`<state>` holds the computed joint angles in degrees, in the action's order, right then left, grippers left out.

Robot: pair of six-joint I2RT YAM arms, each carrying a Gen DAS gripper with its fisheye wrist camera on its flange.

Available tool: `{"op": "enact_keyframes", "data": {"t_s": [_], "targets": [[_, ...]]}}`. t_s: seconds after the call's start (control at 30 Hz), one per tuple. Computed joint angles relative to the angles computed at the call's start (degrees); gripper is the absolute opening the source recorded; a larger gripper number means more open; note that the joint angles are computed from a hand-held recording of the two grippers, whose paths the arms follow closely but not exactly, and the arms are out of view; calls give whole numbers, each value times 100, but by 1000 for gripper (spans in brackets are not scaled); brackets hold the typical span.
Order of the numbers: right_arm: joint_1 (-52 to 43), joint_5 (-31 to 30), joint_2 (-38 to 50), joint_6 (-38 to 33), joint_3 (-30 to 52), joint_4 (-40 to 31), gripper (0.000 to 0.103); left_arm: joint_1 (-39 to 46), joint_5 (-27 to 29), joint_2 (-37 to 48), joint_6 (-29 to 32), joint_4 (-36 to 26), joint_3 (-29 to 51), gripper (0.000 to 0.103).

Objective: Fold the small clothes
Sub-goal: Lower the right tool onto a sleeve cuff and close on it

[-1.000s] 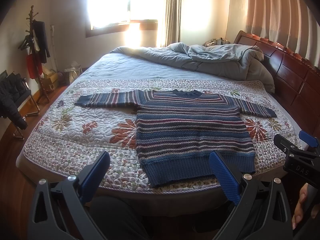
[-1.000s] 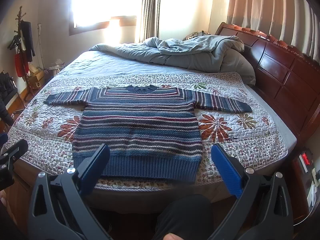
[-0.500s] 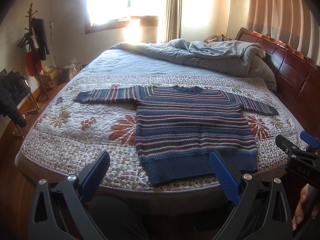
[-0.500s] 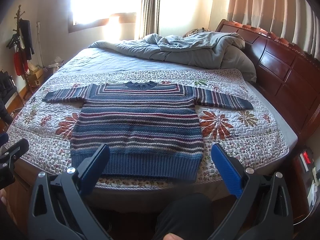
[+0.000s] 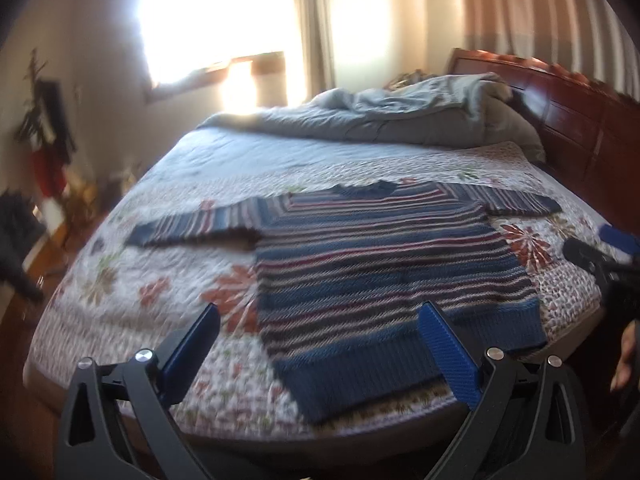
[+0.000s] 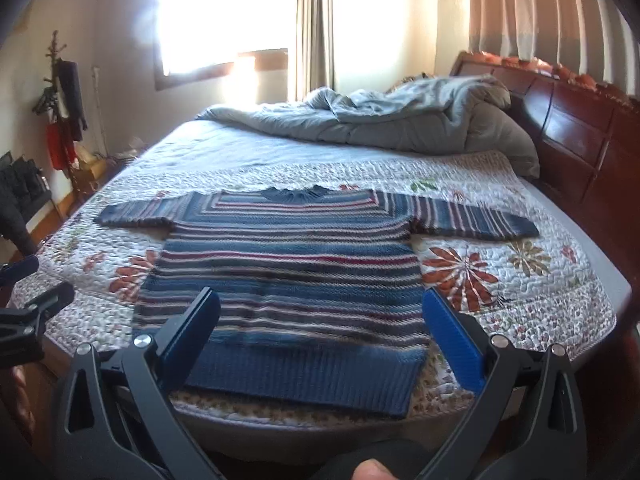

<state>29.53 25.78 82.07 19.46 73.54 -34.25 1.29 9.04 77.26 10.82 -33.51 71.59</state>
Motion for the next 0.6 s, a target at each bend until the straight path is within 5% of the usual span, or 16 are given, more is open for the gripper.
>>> {"op": "enact_keyframes", "data": {"t_s": [0.13, 0.2, 0.3, 0.43, 0.47, 0.53, 0.6], "targets": [[-898, -499, 162, -308, -160, 526, 100, -173, 534, 1098, -19, -500, 784, 99], [-1369, -815, 249, -461, -242, 843, 100, -316, 654, 1511, -179, -281, 971, 99], [-2345, -1795, 709, -491, -52, 965, 100, -648, 277, 2264, -329, -103, 1468, 99], [-3632, -3172, 1745, -230, 711, 701, 99, -753, 646, 3498, -686, -412, 2690, 99], [-4106, -3706, 2210, -129, 1129, 576, 95, -806, 597, 3682, -758, -340, 2830, 99], [-4723, -4516, 2968, 20, 1880, 320, 43, -970, 564, 4102, -877, -201, 3258, 99], [-5337, -5482, 3792, 530, 2693, 262, 27, -1047, 782, 4531, -1037, -203, 3747, 99]]}}
